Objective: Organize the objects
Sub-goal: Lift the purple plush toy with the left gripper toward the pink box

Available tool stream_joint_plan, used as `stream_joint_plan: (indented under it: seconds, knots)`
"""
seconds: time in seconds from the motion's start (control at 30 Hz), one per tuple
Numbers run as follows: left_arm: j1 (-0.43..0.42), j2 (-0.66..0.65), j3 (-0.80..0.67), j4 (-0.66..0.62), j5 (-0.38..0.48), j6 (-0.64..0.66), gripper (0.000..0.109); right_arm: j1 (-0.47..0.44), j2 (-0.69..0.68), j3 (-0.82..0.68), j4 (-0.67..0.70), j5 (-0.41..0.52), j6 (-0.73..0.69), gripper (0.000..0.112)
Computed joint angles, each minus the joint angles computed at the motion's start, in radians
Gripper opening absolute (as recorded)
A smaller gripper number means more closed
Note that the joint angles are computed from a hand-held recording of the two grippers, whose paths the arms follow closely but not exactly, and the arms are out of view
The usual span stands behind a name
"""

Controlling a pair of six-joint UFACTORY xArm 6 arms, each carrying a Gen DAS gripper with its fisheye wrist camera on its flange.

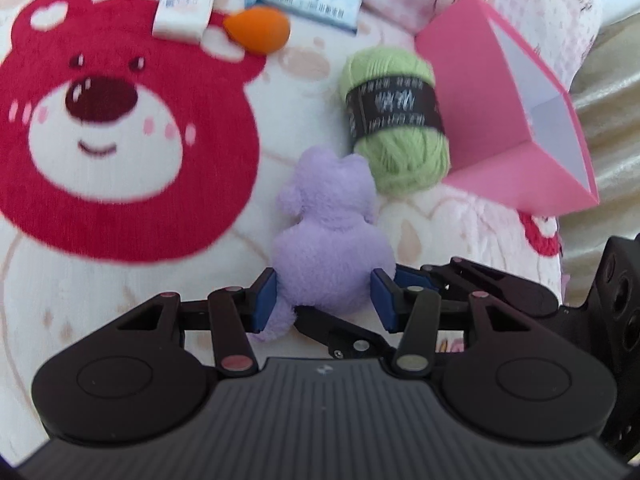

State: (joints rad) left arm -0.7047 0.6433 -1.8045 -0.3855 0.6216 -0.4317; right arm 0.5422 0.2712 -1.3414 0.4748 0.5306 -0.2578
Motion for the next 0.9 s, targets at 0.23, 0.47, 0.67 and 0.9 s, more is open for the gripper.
stream_joint_plan:
  seconds: [0.23,0.47,0.67,0.9]
  knots:
    - [-0.008,-0.005,-0.032,-0.014,0.074,0.006,0.048,-0.008,-0.041,0.017,-0.01,0.078,0.045,0.065]
    - [-0.019,-0.014,-0.094,0.058,0.157,-0.013,0.049,-0.031,-0.051,-0.048,-0.018,0.209,0.081,0.065]
    - [-0.026,-0.038,-0.1,0.064,0.165,-0.023,0.049,-0.034,-0.086,-0.057,-0.05,0.245,0.117,0.065]
    - [-0.038,-0.055,-0.123,0.058,0.169,-0.019,0.049,-0.045,-0.128,-0.071,-0.091,0.29,0.141,0.065]
